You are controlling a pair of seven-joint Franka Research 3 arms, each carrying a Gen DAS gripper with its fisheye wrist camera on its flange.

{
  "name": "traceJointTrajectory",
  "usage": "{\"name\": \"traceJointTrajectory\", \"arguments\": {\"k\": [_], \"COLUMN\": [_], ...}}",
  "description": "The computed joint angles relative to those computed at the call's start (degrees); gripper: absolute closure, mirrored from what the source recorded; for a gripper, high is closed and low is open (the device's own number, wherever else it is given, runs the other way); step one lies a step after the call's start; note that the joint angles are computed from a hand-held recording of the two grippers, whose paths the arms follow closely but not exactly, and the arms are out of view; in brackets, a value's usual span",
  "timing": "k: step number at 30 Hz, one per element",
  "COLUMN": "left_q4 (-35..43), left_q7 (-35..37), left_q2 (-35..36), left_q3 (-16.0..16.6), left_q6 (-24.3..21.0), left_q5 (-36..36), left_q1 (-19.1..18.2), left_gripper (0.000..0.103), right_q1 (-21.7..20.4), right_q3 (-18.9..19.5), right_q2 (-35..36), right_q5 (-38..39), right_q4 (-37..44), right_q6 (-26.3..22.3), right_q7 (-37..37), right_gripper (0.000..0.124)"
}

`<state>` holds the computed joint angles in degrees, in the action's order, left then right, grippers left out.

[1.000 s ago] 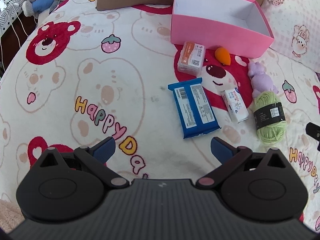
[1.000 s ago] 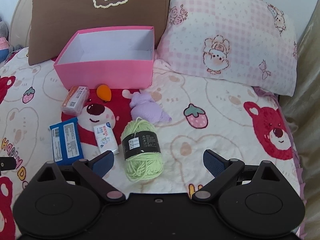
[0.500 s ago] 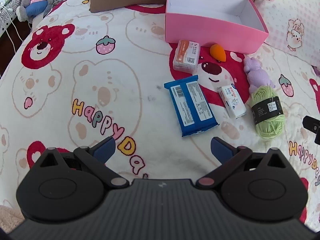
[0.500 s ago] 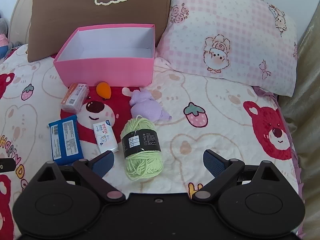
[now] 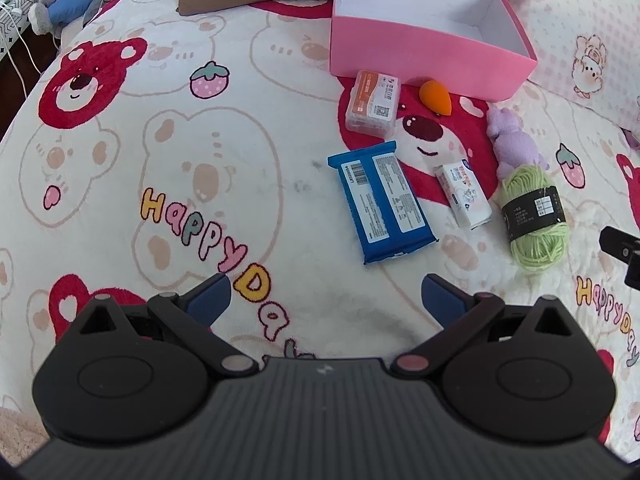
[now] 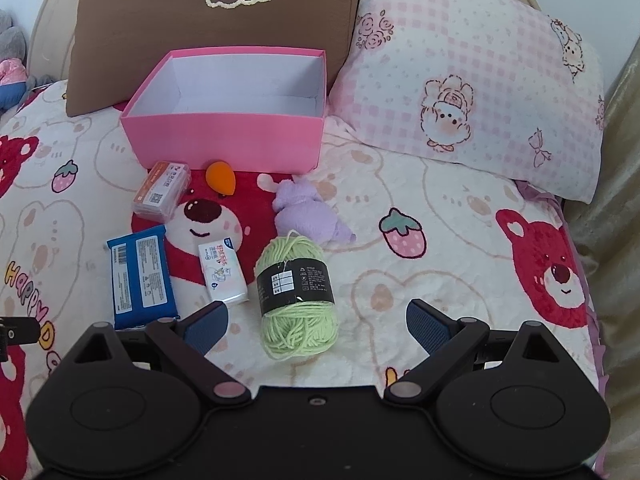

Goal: Organize objects

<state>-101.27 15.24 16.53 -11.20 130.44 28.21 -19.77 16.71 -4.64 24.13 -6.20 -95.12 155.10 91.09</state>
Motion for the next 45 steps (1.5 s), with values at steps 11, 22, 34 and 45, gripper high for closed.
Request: {"name": "traceJointTrajectory", "arguments": {"k": [11, 22, 34, 45], "left_q4": [0.6, 0.6, 2.2, 1.1], "left_q7": [0.7, 1.6, 4.2, 17.4], "left_q2": [0.2, 0.3, 0.6, 1.9], "left_q3": [-0.1, -0.1, 0.4, -0.1], "left_q6": [-0.3, 0.3, -0.6, 7.7], "left_q5": [-0.5, -0.9, 0.7, -5.9], "left_q1": [-0.1, 0.1, 0.3, 4.1], "left_gripper": [0.000, 0.000, 0.000, 0.002], "right_q1": [-0.2, -0.7, -2.3, -8.1], "right_q3": [0.0, 0.7, 2.4, 11.8], "right_q2": [0.3, 0.4, -0.5, -0.1], "right_q5": [0.1, 1.8, 4.9, 19.5], "right_q4": [0.2, 0.3, -1.0, -4.2], "right_q6": [-0.5, -0.5, 2.2, 13.0], "right_q7": [-0.2, -2.0, -5.0, -24.5], "right_gripper": [0.026, 0.026, 0.026, 0.026]}}
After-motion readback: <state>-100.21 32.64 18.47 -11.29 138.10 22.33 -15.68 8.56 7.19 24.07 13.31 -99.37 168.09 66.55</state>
